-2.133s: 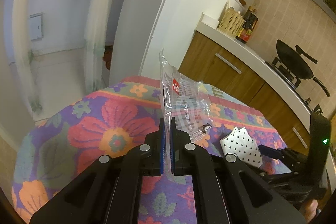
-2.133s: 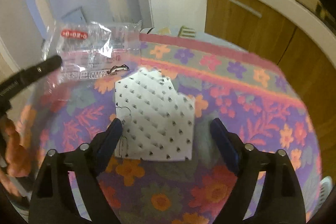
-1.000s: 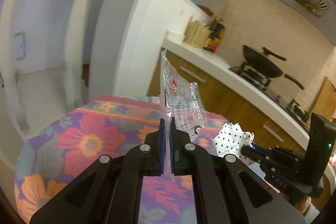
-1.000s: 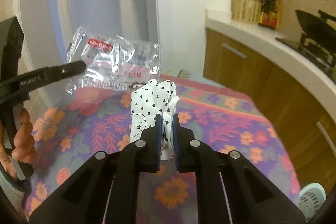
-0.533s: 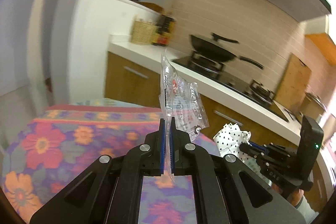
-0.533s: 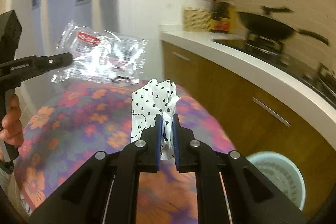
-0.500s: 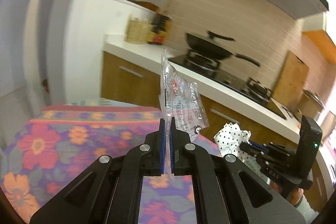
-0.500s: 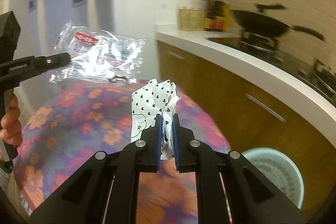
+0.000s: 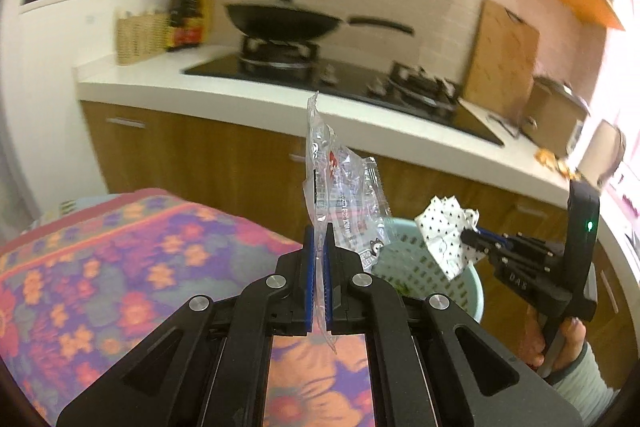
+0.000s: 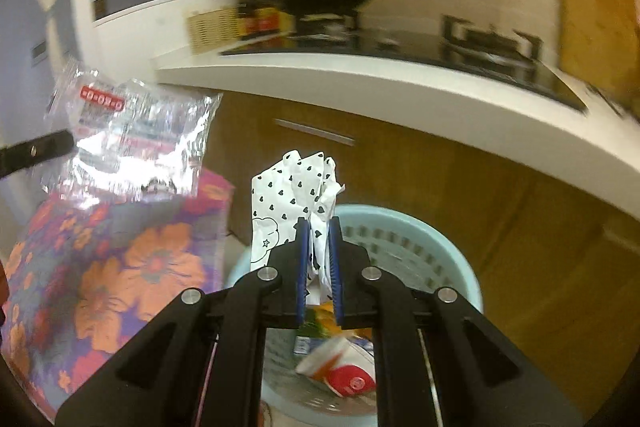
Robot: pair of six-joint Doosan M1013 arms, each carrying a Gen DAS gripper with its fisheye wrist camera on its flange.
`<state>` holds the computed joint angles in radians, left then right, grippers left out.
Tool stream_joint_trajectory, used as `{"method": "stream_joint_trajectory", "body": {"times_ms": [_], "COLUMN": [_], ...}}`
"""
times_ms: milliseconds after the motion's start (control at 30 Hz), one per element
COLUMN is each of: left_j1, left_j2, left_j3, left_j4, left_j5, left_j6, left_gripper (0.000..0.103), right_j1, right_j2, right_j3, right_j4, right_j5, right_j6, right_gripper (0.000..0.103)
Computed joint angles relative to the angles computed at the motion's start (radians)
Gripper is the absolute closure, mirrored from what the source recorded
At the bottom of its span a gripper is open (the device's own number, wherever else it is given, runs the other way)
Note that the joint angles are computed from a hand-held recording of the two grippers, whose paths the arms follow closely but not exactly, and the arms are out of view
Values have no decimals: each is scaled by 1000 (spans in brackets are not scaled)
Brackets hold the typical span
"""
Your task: Collect trash
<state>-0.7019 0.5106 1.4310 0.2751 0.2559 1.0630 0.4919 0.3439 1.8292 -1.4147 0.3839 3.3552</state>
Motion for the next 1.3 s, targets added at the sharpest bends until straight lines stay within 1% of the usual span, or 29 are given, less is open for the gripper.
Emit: {"method": "stream_joint_trajectory", "body": {"times_ms": [133, 267, 400, 567, 667, 700, 733, 767, 800, 833, 900, 1000, 1100, 1167, 1200, 1267, 1300], "left_j1": [-21, -40, -54, -64, -69, -71, -73, -75, -76, -77, -78, -76, -69, -65, -63, -58, -57], "left_j2": [48, 86, 114, 137, 147, 149, 151, 150, 149, 146, 139, 119, 98, 80, 72, 50, 40], "left_j3": [-68, -122, -164, -196, -212, -215, -217, -214, -210, -206, -194, -163, -134, -109, -98, -66, -52], "left_j4": [-113, -150, -156, -131, -108, -104, -86, -61, -51, -35, -4, 54, 76, 123, 152, 238, 277], "left_j5": [52, 92, 130, 161, 180, 185, 189, 186, 180, 176, 166, 134, 104, 83, 75, 52, 43], "left_j6": [143, 199, 218, 196, 181, 181, 164, 139, 128, 113, 82, 19, -17, -67, -96, -186, -226], "left_gripper": [101, 101, 101, 101, 95, 86, 73, 68, 65, 65, 63, 59, 56, 53, 50, 48, 44], "right_j1": [-30, -47, -57, -65, -65, -65, -66, -66, -65, -62, -58, -56, -36, -22, -11, 6, 13], "right_j2": [-9, -8, -7, -7, -3, -2, -2, -3, -4, -7, -12, -22, -30, -36, -39, -45, -47], "right_j3": [31, 43, 45, 46, 40, 40, 41, 40, 42, 47, 51, 52, 45, 39, 34, 24, 18], "right_j4": [-2, 37, 87, 143, 201, 210, 219, 219, 211, 178, 145, 128, 104, 84, 73, 56, 48], "right_j5": [-7, -15, -18, -2, 14, 12, 10, 11, 15, 22, 31, 20, 48, 62, 73, 88, 92], "right_j6": [56, 43, 14, -19, -79, -88, -93, -92, -80, -40, -7, 9, 12, 14, 17, 18, 17], "right_gripper": [95, 95, 95, 93, 90, 85, 75, 68, 49, 42, 42, 42, 42, 42, 42, 41, 40]}}
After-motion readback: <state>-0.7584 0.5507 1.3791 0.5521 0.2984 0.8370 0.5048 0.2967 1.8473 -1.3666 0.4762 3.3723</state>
